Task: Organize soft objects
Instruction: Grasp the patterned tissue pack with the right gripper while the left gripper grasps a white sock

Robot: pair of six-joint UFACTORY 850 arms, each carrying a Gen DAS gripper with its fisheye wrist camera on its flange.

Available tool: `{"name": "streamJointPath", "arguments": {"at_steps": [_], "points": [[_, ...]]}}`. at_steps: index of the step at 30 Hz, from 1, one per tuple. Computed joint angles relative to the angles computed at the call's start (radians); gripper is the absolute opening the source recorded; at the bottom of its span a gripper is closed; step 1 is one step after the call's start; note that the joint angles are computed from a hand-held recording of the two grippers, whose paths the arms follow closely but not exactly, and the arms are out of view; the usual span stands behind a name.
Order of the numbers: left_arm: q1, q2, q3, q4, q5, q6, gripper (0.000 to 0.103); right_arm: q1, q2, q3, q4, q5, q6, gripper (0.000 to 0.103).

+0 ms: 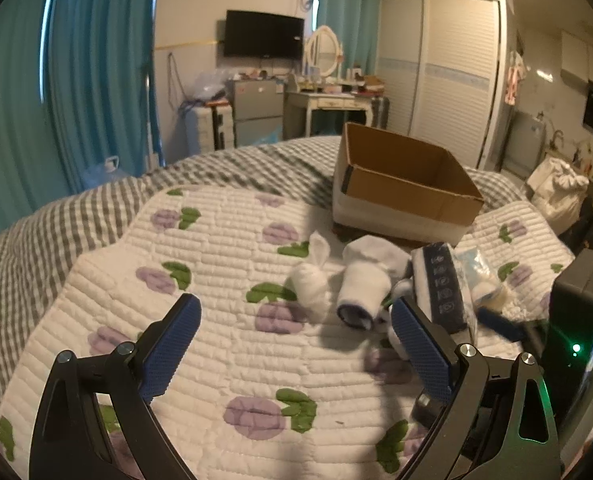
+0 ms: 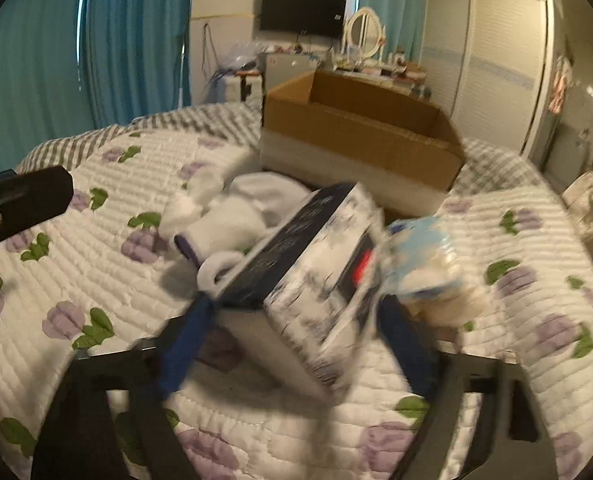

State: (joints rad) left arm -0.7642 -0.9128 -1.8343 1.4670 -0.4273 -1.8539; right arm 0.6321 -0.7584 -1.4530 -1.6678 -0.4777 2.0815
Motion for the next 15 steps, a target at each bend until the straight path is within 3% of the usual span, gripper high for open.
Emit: {"name": "streamJointPath", "arguments": {"at_steps": [5,8,13,15], "points": [[-0.004,-0.011,-0.018,-0.02,-0.003,0.032,0.097,0.003,0.047,0.06,-0.089,0.001,0.089,0.047],[-0.01,-0.023,-0.037,-0.042,0.006,0.076,0.096,-0.003,0.099,0.123,-0.173,0.01,0.185,0.045],[-0.034,-0.095,-0.14,-0.221,0.006,0.314,0.096,-0.024,0.183,0.218,-0.331,0.005,0.377,0.044],[-0.038,-0.128,-0.185,-0.29,0.014,0.385,0.091,-0.031,0.202,0.236,-0.345,0.003,0.407,0.043]]}}
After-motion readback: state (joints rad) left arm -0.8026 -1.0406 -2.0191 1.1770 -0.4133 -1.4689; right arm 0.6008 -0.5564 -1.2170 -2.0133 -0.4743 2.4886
